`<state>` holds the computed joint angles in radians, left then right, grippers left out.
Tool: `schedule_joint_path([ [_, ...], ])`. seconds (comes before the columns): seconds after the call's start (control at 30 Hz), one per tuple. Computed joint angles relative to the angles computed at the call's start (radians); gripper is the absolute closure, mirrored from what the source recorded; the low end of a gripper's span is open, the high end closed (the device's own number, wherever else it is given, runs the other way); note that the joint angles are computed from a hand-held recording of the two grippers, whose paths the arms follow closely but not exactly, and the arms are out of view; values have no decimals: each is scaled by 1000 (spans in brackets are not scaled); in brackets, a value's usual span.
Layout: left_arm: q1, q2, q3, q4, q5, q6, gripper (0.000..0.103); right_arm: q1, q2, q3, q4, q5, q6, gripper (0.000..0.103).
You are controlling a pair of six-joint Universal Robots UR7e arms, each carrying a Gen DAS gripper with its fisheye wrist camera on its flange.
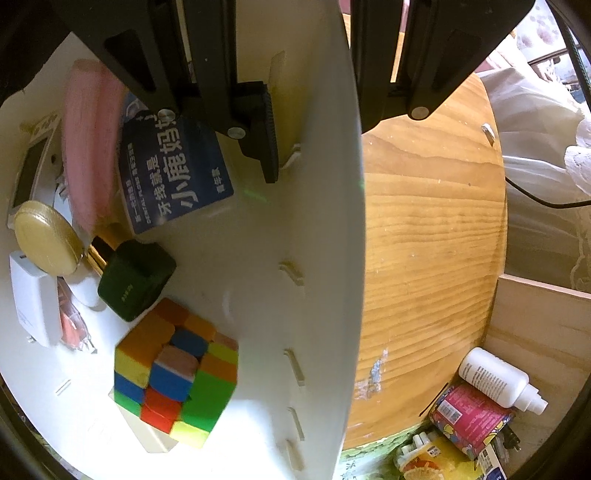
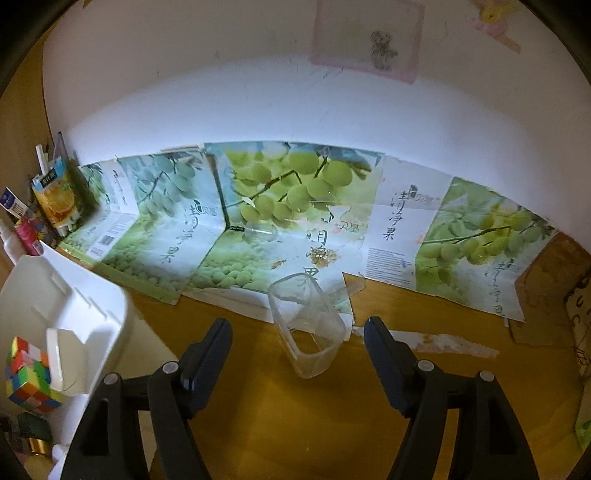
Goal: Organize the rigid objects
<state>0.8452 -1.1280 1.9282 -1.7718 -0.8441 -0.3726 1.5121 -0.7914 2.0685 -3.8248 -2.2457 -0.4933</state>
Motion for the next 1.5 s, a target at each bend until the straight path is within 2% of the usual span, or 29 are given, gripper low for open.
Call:
schedule_joint_path([
  [0.07, -2, 3, -1, 0, 4, -9, 84, -8, -3, 1, 8, 16, 7, 31],
  [0.27, -7, 8, -7, 10, 7, -31, 83, -6, -12, -2, 50, 6, 2, 66],
  [0.3, -7, 7, -7, 12, 8, -35, 83, -6, -16, 1, 55, 7, 2, 68],
  [0.6, -13, -10, 15, -1, 17, -35, 82, 11, -82, 68, 70, 58, 0, 72],
  [0.9, -34, -45, 67, -45, 30, -21, 82, 100, -163, 166, 103, 117, 22, 72],
  [1.17, -53, -94, 119, -60, 22, 1, 82, 238, -182, 210, 149, 66, 99, 74],
  [1.27, -58, -111, 136, -58, 11, 15, 82, 304, -164, 214, 150, 19, 140, 74],
  [1.5, -59, -174, 169, -44, -39, 81, 82, 427, -89, 207, 180, -87, 301, 74],
])
